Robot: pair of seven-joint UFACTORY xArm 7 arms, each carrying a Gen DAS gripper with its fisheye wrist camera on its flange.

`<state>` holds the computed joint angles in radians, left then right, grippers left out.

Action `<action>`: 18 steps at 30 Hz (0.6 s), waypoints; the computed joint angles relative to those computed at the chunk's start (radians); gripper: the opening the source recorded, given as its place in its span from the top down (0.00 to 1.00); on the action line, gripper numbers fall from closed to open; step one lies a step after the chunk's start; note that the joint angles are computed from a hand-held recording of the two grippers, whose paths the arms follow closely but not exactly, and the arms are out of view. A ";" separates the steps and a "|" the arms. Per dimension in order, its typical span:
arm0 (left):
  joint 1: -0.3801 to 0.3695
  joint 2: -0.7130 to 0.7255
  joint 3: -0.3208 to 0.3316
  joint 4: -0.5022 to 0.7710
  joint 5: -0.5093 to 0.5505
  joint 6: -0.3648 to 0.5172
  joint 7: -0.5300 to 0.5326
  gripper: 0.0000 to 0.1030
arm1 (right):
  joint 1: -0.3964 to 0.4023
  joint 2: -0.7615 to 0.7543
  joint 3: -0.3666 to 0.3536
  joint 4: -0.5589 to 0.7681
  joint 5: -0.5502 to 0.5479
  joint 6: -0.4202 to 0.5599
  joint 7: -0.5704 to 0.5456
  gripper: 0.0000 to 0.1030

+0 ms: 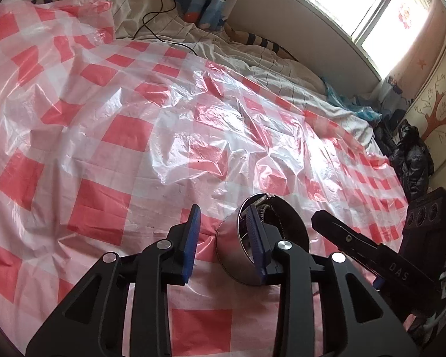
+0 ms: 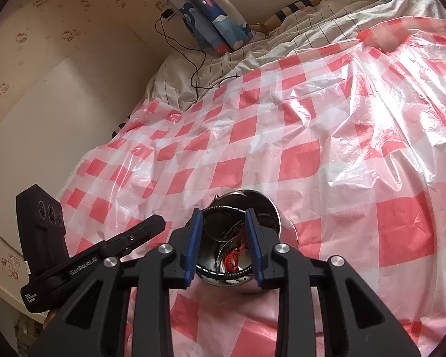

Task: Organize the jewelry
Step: 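Carry both held bracelets over the steel tin and open both grippers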

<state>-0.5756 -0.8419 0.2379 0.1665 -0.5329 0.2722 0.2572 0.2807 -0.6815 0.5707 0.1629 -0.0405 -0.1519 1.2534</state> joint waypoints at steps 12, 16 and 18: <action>0.027 -0.040 0.007 0.006 -0.015 0.051 0.012 0.61 | -0.240 0.157 0.159 0.239 -0.214 0.309 -0.103 0.58; 0.039 -0.054 -0.003 0.001 -0.014 0.064 0.010 0.59 | -0.200 0.181 0.145 0.282 -0.284 0.447 -0.113 0.58; 0.041 -0.054 0.002 0.002 -0.019 0.068 0.010 0.59 | -0.202 0.144 0.135 0.252 -0.309 0.368 -0.057 0.58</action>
